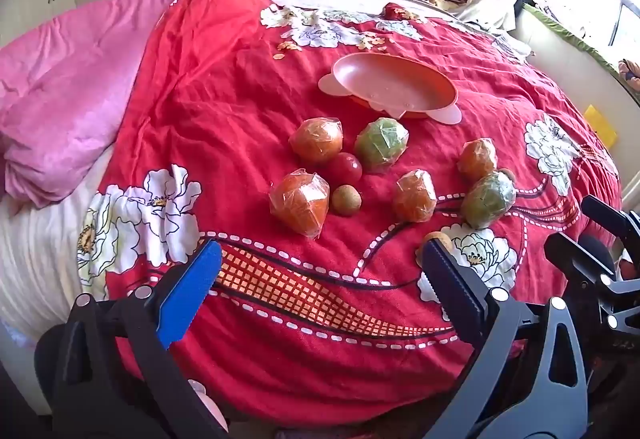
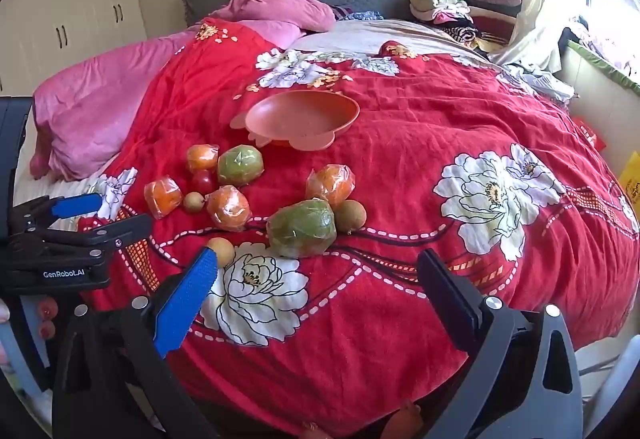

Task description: Organize fruits

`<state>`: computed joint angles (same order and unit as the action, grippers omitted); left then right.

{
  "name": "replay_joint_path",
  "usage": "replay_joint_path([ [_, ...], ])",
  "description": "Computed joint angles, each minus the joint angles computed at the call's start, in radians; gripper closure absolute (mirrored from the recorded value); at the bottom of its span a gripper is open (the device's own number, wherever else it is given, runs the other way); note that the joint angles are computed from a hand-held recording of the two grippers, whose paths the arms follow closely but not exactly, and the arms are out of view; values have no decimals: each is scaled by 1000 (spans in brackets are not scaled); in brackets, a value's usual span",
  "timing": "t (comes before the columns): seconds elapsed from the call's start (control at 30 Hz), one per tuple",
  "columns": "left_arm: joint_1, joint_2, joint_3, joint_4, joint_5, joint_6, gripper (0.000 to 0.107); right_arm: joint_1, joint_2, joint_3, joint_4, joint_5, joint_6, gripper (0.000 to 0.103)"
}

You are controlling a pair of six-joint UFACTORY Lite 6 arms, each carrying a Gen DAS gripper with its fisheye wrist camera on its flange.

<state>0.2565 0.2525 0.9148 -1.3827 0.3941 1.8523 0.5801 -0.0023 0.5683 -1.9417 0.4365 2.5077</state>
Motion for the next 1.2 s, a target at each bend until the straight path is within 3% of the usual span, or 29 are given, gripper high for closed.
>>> replay_joint_path([
  [1.2, 15, 4, 9, 13, 11, -5, 13, 21, -12, 8, 69, 9, -65, 4],
])
